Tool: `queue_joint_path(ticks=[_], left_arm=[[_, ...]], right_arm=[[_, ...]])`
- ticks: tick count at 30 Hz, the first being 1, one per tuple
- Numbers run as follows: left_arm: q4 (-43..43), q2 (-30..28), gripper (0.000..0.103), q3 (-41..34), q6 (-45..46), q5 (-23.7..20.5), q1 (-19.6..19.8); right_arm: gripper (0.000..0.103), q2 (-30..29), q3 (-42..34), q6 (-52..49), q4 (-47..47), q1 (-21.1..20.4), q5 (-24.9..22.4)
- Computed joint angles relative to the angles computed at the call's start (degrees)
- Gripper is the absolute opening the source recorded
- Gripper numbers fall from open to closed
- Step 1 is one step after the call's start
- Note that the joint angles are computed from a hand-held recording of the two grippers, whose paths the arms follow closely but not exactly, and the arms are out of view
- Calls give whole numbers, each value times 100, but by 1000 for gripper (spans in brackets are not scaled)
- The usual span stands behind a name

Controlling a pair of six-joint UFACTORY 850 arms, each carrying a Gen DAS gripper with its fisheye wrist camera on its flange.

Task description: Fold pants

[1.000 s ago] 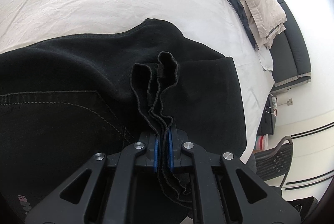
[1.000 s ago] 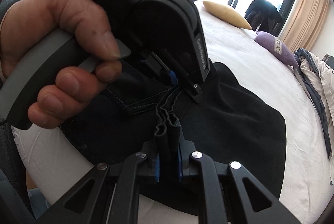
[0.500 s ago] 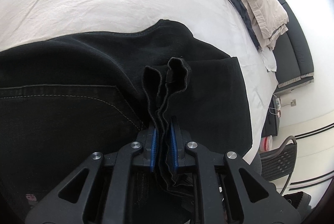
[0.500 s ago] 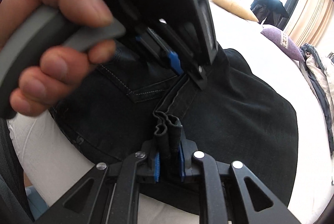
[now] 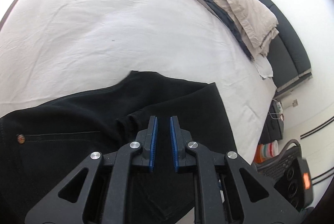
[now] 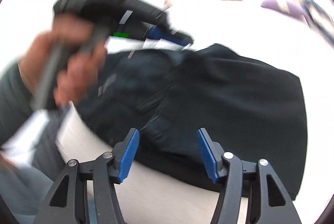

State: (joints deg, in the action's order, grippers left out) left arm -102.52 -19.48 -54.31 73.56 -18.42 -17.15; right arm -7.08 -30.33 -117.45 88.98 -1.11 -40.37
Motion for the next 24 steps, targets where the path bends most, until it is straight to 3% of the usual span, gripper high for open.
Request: queue_joint_path(ticks=[4,8,10,13,15,21,24], left_arm=[[569,-568,12,-542,-558,-77,-256],[955,-1078,12,-883,-1274,128,-311],[366,-1223,12,-834,-804,-99,-120],[312,-1359,12,-899,-600,-175,-73],[183,-1416,12,-907,-424,-154,-70],[-974,-1391,12,-652,705,-415,-14],[-1317,-1342,12,-513,969,-482,-39]], right_arm=[[61,-1534,-1387,1752,-1163,-1216,-2003],[62,-3110,-3085,3168,-1885,-1418,-3304],[62,-3554,-3667,3515,-1857,-1371,-3459],[62,-4162,-4322,3910,-1808,-1287,-3966],[62,-4391,-4559,4156,-1899,-1213,-3883],[61,-4089,-3873,3762,-2092,-1477,-4010],[62,-3669,-3253,3471,-2603,-1603,-3791]])
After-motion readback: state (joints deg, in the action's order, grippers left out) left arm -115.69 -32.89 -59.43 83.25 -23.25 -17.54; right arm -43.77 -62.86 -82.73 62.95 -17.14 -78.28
